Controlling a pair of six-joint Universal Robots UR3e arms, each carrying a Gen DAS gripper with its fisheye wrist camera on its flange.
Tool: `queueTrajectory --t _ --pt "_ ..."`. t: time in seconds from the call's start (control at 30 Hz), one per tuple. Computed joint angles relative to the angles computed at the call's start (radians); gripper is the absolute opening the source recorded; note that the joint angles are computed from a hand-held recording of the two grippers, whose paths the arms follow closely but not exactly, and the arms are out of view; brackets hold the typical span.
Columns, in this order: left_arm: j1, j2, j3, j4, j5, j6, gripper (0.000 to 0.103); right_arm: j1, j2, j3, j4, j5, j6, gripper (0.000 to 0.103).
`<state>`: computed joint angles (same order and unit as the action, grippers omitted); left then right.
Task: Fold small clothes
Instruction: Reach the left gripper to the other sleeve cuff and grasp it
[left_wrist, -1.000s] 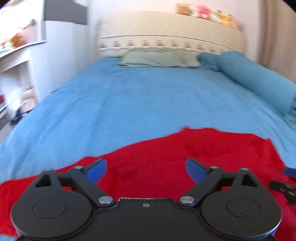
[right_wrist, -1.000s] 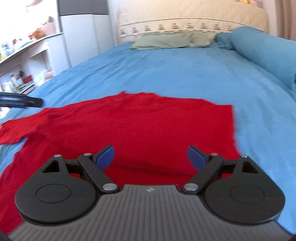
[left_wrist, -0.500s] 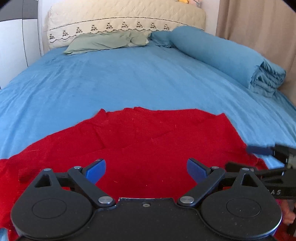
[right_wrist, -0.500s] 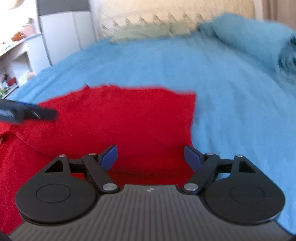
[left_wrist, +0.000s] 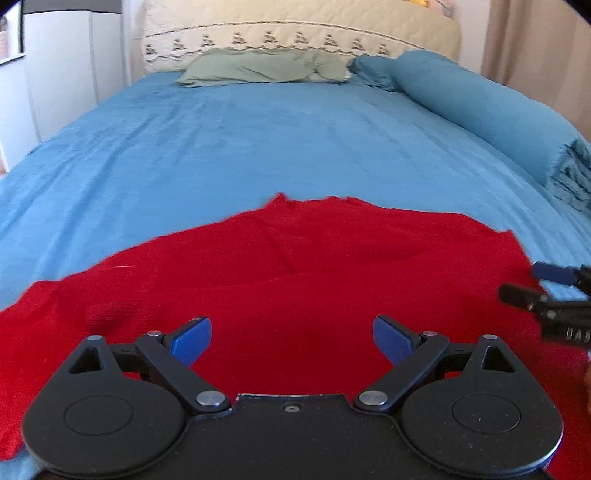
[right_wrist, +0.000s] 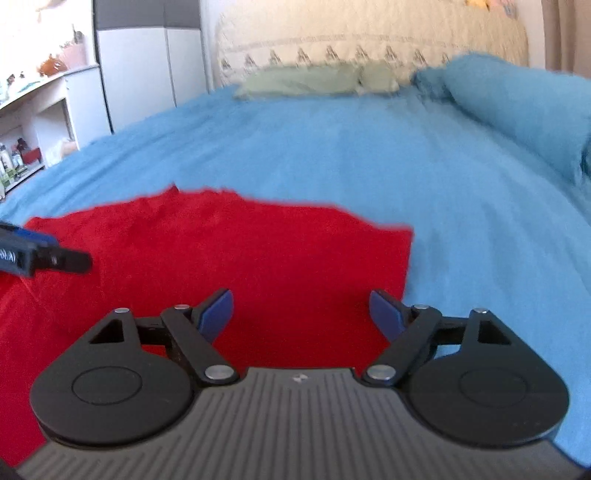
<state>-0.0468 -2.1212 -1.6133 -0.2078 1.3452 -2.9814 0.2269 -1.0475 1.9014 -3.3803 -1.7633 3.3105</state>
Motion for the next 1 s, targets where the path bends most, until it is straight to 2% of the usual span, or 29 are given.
queueTrajectory --t 0.13,0.2,0.33,0.43,0.57,0.67,0.8,0.9,1.0 --pt "0.056 0.026 -0.06 0.022 0.004 0.003 0.097 -0.033 0.052 -0.107 0.109 0.02 0.009 0.099" --pt "0.091 0.033 -0.092 0.025 -0.003 0.006 0.097 -0.057 0.072 -0.095 0.09 0.057 0.007 0.103" --pt "0.163 0.066 -0.182 0.063 -0.083 0.003 0.097 -0.04 0.063 -0.103 0.105 0.027 -0.002 0.103" --pt "0.184 0.146 -0.243 0.035 -0.102 -0.014 0.097 -0.006 -0.002 -0.013 0.007 0.024 0.017 0.103" --pt "0.287 0.325 -0.404 0.013 -0.166 -0.019 0.097 0.06 -0.082 0.062 0.035 -0.004 0.034 0.103" --pt "0.46 0.523 -0.544 -0.048 -0.24 0.025 0.097 0.101 -0.135 0.098 0.08 -0.022 0.055 0.103" --pt "0.778 0.792 -0.659 -0.229 -0.347 0.152 0.1 0.164 -0.207 0.103 0.163 -0.039 0.111 0.103" --pt "1.033 0.909 -0.68 -0.41 -0.437 0.239 0.1 0.222 -0.216 0.047 0.245 -0.057 0.14 0.103" --pt "1.295 0.94 -0.693 -0.553 -0.565 0.287 0.1 0.298 -0.183 -0.061 0.361 -0.1 0.164 0.103"
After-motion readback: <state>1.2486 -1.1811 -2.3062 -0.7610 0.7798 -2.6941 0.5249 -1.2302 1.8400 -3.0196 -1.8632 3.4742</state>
